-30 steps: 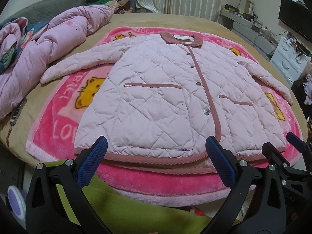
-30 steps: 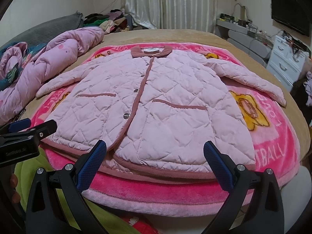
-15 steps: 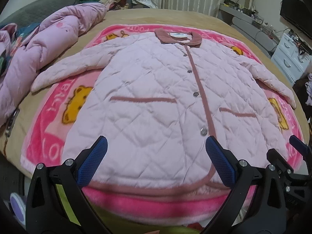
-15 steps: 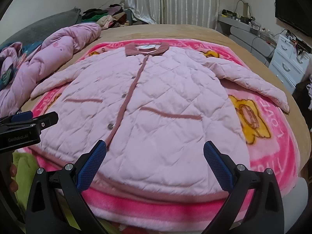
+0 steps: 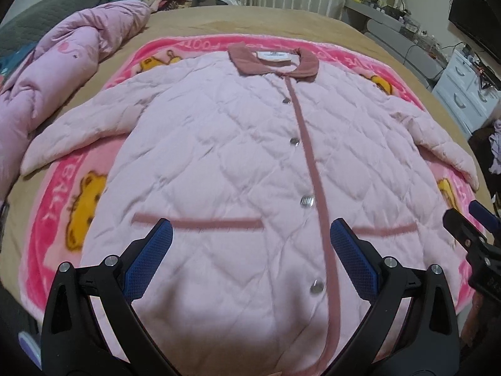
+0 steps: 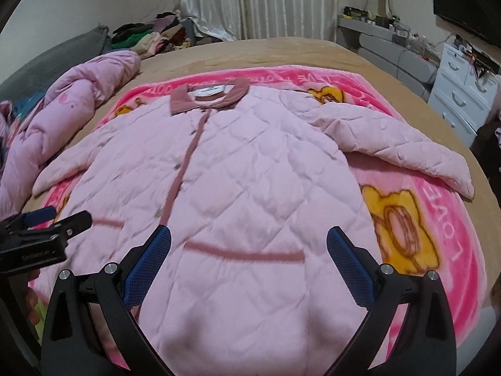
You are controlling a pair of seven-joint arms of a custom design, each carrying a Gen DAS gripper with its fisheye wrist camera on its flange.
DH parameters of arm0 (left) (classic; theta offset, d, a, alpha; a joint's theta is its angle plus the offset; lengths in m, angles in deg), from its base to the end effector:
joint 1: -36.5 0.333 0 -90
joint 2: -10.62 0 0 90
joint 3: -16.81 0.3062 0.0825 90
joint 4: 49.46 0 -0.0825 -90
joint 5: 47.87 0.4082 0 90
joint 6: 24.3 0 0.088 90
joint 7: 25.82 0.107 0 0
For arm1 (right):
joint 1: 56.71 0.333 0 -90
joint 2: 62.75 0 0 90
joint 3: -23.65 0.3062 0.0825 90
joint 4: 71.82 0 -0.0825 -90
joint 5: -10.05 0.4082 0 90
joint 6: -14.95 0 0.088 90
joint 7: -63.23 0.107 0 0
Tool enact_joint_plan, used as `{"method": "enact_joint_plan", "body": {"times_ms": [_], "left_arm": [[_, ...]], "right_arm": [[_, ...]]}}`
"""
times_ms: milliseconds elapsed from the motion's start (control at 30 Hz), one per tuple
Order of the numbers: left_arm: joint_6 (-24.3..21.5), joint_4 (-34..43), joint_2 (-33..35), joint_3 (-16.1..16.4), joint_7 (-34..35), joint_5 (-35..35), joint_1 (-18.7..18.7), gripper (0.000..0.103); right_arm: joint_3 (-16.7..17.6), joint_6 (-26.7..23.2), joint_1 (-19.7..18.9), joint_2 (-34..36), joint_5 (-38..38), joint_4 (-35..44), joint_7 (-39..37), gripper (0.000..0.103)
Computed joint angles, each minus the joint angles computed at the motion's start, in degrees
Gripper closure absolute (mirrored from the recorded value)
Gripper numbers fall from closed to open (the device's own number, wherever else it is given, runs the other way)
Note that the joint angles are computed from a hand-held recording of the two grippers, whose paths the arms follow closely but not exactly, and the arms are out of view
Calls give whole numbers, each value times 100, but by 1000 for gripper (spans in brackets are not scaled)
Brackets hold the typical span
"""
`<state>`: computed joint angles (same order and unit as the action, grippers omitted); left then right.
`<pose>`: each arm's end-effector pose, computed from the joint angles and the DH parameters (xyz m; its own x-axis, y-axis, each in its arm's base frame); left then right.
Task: Fold large clothes
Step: 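Move the right tool to the sleeve nearest it and grasp its cuff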
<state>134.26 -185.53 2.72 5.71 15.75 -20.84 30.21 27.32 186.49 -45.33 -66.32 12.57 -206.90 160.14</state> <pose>0.5082 -0.1806 0.4069 0.1234 -0.9908 0.0565 -0.8189 -0.1338 -0.5581 0.5413 0.1426 0.4095 0.1393 -0.9846 -0.1060 -0.7719 -0.0409 -0.6344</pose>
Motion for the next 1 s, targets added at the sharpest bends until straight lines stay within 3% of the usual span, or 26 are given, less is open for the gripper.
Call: {"method": "enact_joint_plan", "body": {"times_ms": [67,233,333,433,500,567,1000], "left_arm": [[41,221,211,36,102,-74,-1,9],[-33,829,741,101,439,-187,-20,9],[-150,1217,1066,151,462,-8,-43,9],[-317,1632,1428,190,681,-142,-55,9],[-547,1956,1676,223,732,-141,-92,9],[-671,2182,1851,245,800,-196,-109,9],[-1012,3291,2770,329,742,-305,-390,9]], "right_arm": [[-58,-137,-23,270,75,305,-21,4],[-153,-583,-70,853,1402,1042,-820,4],[-283,-676,-157,1254,1546,1486,-712,4],[-485,-850,-255,1653,1520,1926,-299,4],[-882,-864,-100,1916,903,2168,436,4],[-1050,-894,-145,2165,648,2407,816,4],[-1115,-1207,-1199,3348,1463,3488,1885,4]]}}
